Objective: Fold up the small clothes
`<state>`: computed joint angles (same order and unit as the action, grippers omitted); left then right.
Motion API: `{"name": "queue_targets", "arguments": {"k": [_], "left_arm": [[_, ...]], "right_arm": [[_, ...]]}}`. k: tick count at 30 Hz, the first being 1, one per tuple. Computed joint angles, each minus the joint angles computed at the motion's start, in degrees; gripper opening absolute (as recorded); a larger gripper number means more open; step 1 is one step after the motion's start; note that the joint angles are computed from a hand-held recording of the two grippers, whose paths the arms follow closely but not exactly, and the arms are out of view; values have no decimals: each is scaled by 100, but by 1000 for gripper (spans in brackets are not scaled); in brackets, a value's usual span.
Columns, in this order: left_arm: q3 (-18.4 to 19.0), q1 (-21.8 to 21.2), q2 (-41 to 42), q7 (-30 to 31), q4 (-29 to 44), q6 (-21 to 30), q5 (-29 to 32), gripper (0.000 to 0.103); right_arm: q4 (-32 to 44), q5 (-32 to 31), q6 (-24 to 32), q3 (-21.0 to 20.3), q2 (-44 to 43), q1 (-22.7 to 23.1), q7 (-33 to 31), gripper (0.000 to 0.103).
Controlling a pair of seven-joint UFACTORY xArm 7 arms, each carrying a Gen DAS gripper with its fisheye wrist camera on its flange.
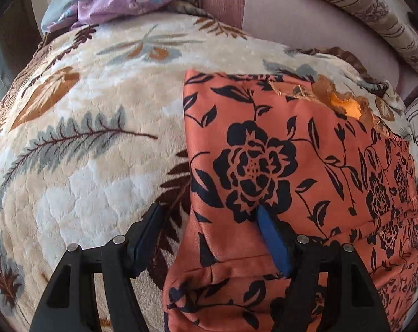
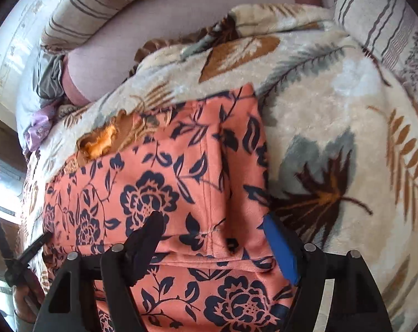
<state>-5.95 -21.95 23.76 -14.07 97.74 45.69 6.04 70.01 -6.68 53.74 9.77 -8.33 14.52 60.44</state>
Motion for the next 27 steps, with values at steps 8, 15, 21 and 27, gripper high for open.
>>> {"name": "queue_targets", "arguments": {"k": [8,15,21,27], "left_arm": [[-146,138,-431,38,-370,-633,-309,74],[-142,38,32,-196,110,174,308,81],[96,-190,77,-309,147,228,359,85],[-125,-9,72,-388,139,271,481,85]], "right_arm": [[-618,2788,-2842,-620,207,384,-1958,77],[-1268,2728,-3413,-215,168,0,-892,77],[-1202,2272,-2789,-255,185,72,-989,84],[-1276,2528,-3119,-192,-218,486,-1411,86]]}}
